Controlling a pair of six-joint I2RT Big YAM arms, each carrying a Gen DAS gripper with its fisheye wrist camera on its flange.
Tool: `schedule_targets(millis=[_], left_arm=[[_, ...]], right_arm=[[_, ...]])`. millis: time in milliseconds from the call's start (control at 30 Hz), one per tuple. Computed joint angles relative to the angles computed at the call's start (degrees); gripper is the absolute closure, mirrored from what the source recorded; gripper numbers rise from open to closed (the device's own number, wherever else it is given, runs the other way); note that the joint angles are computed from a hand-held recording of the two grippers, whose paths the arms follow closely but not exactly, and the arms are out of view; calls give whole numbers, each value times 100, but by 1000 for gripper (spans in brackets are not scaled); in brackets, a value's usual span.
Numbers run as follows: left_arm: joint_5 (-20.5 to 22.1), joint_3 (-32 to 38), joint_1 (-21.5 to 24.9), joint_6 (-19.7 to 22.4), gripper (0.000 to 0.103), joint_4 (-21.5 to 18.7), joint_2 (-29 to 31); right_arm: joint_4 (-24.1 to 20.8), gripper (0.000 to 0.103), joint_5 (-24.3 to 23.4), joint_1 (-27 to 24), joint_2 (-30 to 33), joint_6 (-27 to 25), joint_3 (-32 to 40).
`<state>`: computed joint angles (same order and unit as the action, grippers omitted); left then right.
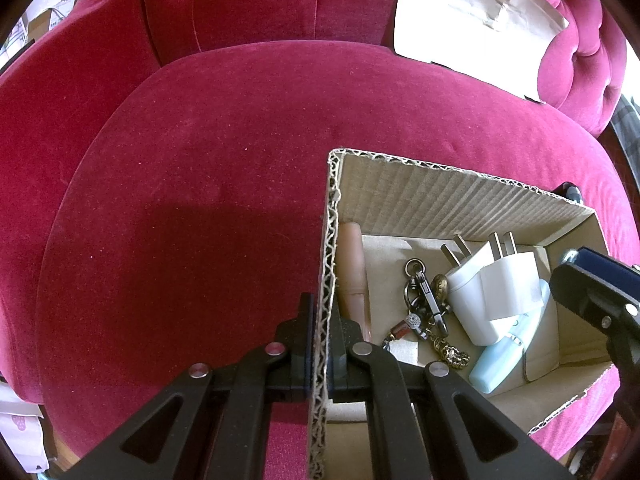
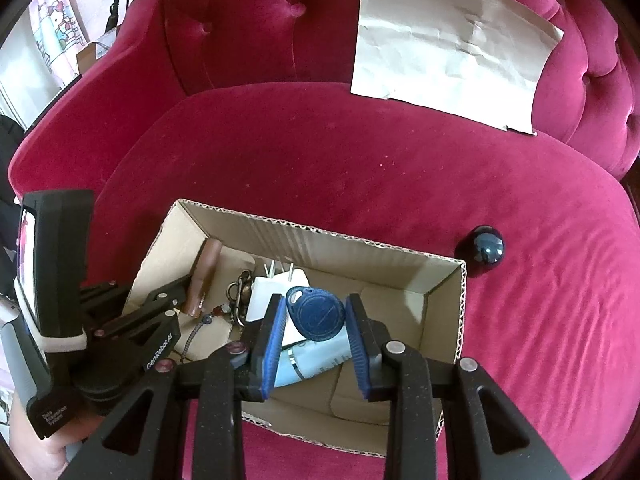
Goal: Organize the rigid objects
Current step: 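Lower the key fob into the box and open the right tool, then move the right tool back toward the black round object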
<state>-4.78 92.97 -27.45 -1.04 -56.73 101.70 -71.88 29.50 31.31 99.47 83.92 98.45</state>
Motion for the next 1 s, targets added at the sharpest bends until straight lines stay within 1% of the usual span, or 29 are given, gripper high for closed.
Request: schedule_targets(millis=[33,67,133,167,200,267,367,500,733,1000], left_arm=[[28,-2,6,129,99,19,0],[30,-1,2,119,99,18,1],[27,-3,-2,124,99,24,0],[15,-3,-15,118,99,26,0],[22,2,-3,127,99,20,3],[30,8,-6,116,99,13,6],[10,3,-25,106,99,17,3],[23,1,-13,123,99,19,1],[34,10,-7,147,99,21,8],[12,23,-17,169,99,18,19]], right_arm=[[-14,61,10,2,1,34,1],[-21,50,63,10,-3,101,3],[-67,42,163,17,18,189,47],[-88,35,206,19,14,212,53],[-78,31,242,21,-1,221,39],[-125,16,295,25,-16,289,26],[-167,2,298,27,-26,346,11],[-136,1,167,-28,-44,292,-23],[-170,1,168,-23,-186,484,-207],[-434,1,224,-66,-378,602,-379]])
